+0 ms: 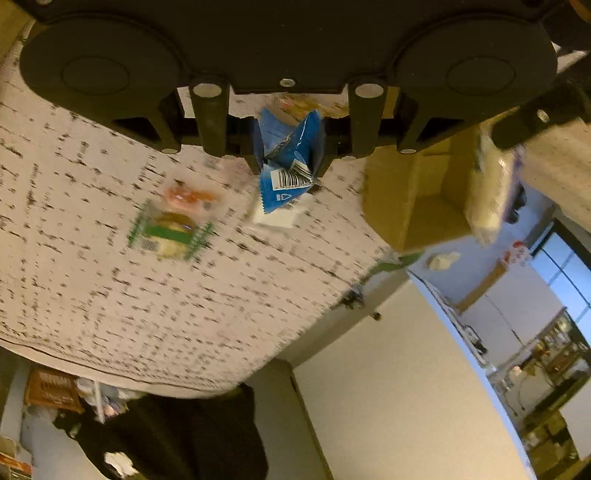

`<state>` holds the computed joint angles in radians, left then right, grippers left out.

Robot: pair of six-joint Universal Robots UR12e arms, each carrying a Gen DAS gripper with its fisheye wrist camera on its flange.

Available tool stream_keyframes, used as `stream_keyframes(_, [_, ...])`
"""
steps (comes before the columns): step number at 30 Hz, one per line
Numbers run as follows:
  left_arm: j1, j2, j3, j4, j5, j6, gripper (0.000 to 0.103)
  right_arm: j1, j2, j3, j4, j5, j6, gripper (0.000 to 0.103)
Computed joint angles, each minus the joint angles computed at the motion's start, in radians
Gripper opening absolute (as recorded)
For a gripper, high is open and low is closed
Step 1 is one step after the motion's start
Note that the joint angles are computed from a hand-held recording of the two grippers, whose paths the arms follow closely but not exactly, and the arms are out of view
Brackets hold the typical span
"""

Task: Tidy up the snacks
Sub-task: 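Carry the purple bar and blue packet into the box with both grippers and release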

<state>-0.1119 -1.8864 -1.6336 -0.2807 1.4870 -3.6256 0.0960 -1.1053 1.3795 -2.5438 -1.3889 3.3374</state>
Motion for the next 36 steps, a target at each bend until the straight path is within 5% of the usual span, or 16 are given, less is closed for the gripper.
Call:
stream_keyframes(18, [0.036, 0.038, -0.043, 0.011, 0.055, -0.015, 0.033, 0.027, -0.016, 0.042, -0.235, 0.134, 0.072, 0.028])
stream_keyframes(36, [0.080, 0.024, -0.031, 0.002, 0.080, -0.005, 0.033, 0.062, 0.038, 0.006, -0.244, 0.206, 0.177, 0.028])
